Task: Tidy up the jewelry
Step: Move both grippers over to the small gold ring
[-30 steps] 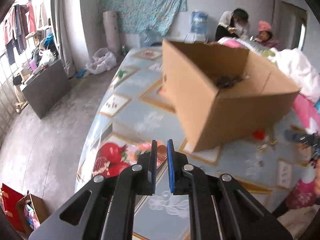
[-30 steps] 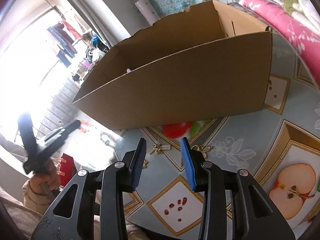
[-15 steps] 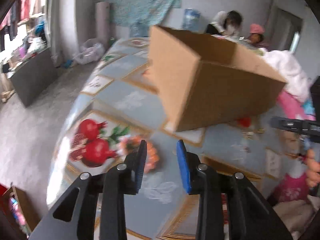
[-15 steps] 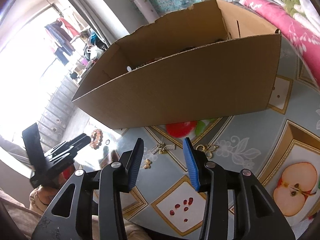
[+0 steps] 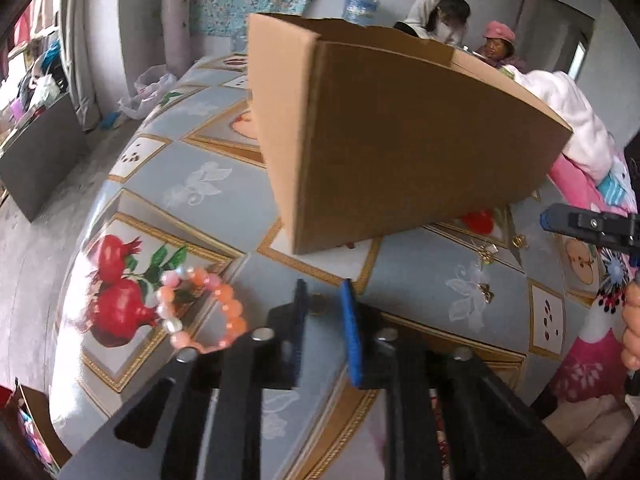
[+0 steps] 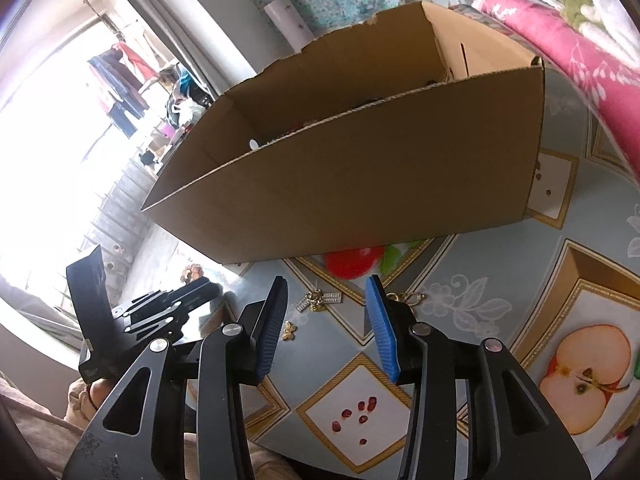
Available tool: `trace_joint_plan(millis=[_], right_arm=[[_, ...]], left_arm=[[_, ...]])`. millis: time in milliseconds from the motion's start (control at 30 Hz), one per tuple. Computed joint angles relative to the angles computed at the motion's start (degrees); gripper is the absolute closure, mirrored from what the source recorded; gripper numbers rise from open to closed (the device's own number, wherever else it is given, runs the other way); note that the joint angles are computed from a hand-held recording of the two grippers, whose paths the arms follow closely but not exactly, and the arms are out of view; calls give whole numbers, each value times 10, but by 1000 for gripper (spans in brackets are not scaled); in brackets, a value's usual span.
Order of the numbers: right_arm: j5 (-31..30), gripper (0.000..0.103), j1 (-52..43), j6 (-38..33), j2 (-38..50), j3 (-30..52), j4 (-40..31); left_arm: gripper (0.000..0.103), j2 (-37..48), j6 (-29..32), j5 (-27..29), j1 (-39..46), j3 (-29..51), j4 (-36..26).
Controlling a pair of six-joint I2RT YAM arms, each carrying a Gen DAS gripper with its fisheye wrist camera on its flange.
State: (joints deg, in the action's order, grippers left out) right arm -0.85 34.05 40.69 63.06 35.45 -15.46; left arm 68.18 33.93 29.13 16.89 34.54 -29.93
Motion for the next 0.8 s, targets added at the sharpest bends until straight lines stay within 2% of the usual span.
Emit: trace_joint_plan(millis=[167, 333, 467, 500, 600, 800], right_arm=[[-2, 62, -4, -3, -16, -10, -5], [0, 62, -9, -8, -40, -16, -26], [10, 62, 2, -13, -53, -13, -47], [10, 62, 3, -16, -56, -12, -51], [15, 61, 20, -27, -60, -8, -65], [33, 61, 46, -9, -43, -1, -93]], left_arm=[[98, -22, -11, 5, -45, -19, -1], [98, -43, -22, 7, -107, -37, 3], [97, -62, -15, 8, -126, -42, -4], [96, -68, -10, 17, -122, -39, -12], [80, -88, 17, 43, -88, -35, -35], [77, -89, 40, 50, -57, -33, -52]])
